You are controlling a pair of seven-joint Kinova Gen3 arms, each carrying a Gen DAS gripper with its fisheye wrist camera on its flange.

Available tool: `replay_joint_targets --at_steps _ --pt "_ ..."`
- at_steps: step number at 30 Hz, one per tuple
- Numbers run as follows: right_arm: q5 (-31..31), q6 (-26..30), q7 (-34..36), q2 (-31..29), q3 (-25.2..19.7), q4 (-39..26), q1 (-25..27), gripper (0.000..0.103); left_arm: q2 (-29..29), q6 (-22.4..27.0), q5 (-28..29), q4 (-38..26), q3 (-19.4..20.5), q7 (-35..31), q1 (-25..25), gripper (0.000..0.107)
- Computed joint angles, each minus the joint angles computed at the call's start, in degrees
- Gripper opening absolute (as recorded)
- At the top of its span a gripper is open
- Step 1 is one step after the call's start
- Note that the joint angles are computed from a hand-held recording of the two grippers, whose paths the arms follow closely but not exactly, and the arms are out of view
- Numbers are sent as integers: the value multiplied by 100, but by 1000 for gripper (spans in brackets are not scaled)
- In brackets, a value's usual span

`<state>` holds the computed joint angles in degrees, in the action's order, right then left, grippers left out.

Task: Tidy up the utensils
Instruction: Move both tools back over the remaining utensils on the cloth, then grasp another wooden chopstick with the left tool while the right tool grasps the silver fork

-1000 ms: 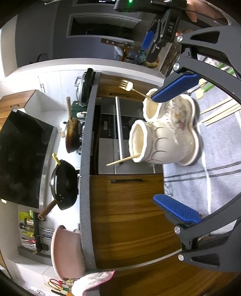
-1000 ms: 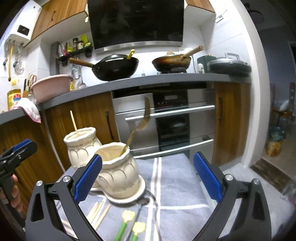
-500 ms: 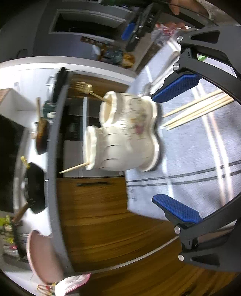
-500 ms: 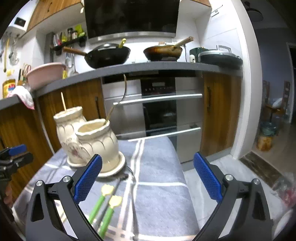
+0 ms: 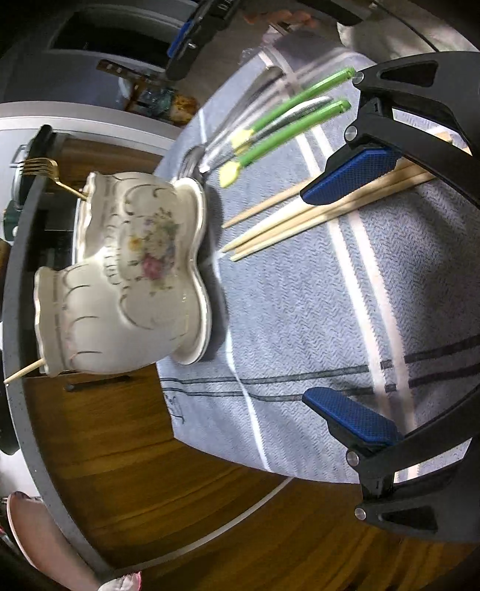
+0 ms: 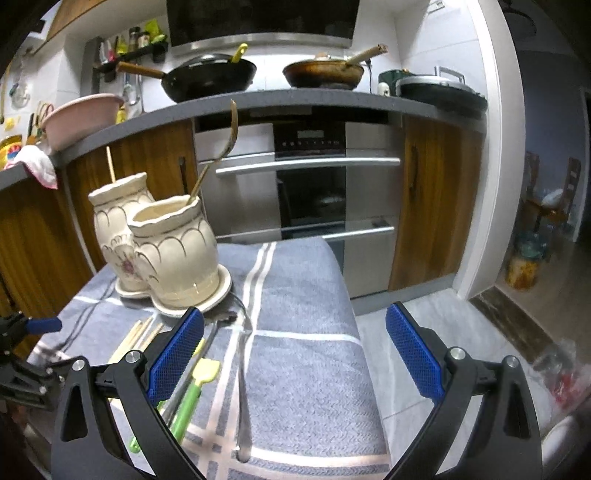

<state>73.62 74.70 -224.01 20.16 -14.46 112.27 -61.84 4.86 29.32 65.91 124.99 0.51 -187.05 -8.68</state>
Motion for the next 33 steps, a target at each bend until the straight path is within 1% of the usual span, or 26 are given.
replay_joint_targets --at_steps 5,8,12,14,17,20,22,23,24,25,26,28,30,31,33 --pt "4 -39 56 8 4 -24 21 98 80 1 -302 -53 42 215 38 93" --pt "-13 -25 85 18 12 -48 12 98 90 -120 -428 -48 87 328 70 92" --pt "-36 -39 114 16 16 -57 18 98 122 -22 -480 -85 92 387 5 92" --pt "-113 -73 206 23 20 -102 50 98 142 -35 -517 -109 112 440 8 92" --pt "-378 -225 547 36 38 -228 165 98 161 -167 -589 -132 164 527 42 91" --pt "-640 -500 914 45 89 -333 303 98 206 -107 -642 -204 177 584 5 84" --pt "-688 -723 1017 15 128 -330 356 96 234 -36 -696 -261 189 605 -25 74" --pt "-681 -816 1038 2 151 -325 371 96 249 44 -734 -297 192 593 -49 71" --pt "-662 -980 1072 -27 168 -310 419 95 261 116 -773 -330 197 584 -66 64" --pt "-671 -1160 1151 -50 181 -313 487 92 263 176 -813 -351 202 593 -74 57" --pt "-709 -1299 1258 -55 199 -344 549 87 269 217 -884 -387 208 636 -64 55" --pt "-861 -1746 1650 -61 240 -429 774 80 239 244 -973 -396 231 686 -38 46" --pt "-1026 -2024 1998 -28 316 -544 906 63 272 312 -1066 -457 232 782 -22 41" --pt "-1135 -2167 2221 -8 355 -620 988 60 277 342 -1102 -472 236 824 -18 38" --pt "-1254 -2319 2489 48 455 -739 1028 50 309 377 -1213 -524 248 944 8 37"
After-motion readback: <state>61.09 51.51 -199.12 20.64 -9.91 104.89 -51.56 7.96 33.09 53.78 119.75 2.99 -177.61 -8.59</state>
